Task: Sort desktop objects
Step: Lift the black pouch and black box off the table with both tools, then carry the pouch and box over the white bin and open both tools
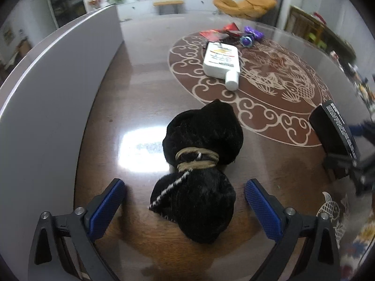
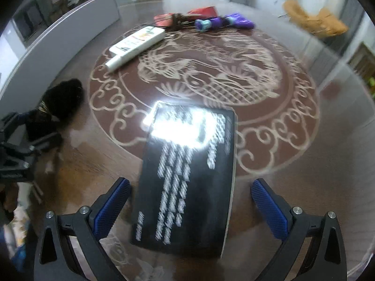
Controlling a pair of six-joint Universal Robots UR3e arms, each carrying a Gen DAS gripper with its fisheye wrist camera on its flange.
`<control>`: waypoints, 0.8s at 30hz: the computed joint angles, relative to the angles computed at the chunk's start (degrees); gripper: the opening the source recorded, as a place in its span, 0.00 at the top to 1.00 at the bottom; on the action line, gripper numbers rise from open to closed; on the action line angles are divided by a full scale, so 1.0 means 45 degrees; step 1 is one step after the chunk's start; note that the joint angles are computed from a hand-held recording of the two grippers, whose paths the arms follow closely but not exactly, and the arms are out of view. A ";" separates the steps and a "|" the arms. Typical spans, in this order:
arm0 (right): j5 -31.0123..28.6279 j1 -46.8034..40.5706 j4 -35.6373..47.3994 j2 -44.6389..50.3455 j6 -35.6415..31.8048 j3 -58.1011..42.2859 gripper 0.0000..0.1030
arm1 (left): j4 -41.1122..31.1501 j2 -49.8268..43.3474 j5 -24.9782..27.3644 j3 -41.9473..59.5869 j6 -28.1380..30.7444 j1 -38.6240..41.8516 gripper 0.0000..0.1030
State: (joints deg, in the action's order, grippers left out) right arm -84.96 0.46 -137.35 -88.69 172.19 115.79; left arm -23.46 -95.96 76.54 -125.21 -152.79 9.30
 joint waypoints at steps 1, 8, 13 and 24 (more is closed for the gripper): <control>-0.0273 0.0120 -0.0052 0.0227 0.0030 -0.0250 0.26 | 0.0180 0.0091 -0.0184 -0.0101 0.0162 0.0075 0.48; 0.0525 -0.0263 0.0446 -0.0806 0.0616 -0.0406 0.43 | -0.1587 0.3303 -0.2501 -0.1409 0.0573 0.2007 0.74; 0.0937 0.1222 0.0846 -0.0465 0.1619 -0.2709 0.43 | -0.9383 0.8522 -0.6117 -0.0351 0.3499 0.6282 0.74; 0.2028 0.7165 0.2468 0.7451 0.3550 -1.5757 0.43 | -1.0780 0.3853 -0.5578 0.5476 0.4731 1.1312 0.74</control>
State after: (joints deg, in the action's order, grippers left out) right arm -75.83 32.70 -126.24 -55.16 188.17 44.89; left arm -71.96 -78.62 51.44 -100.57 -131.50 60.21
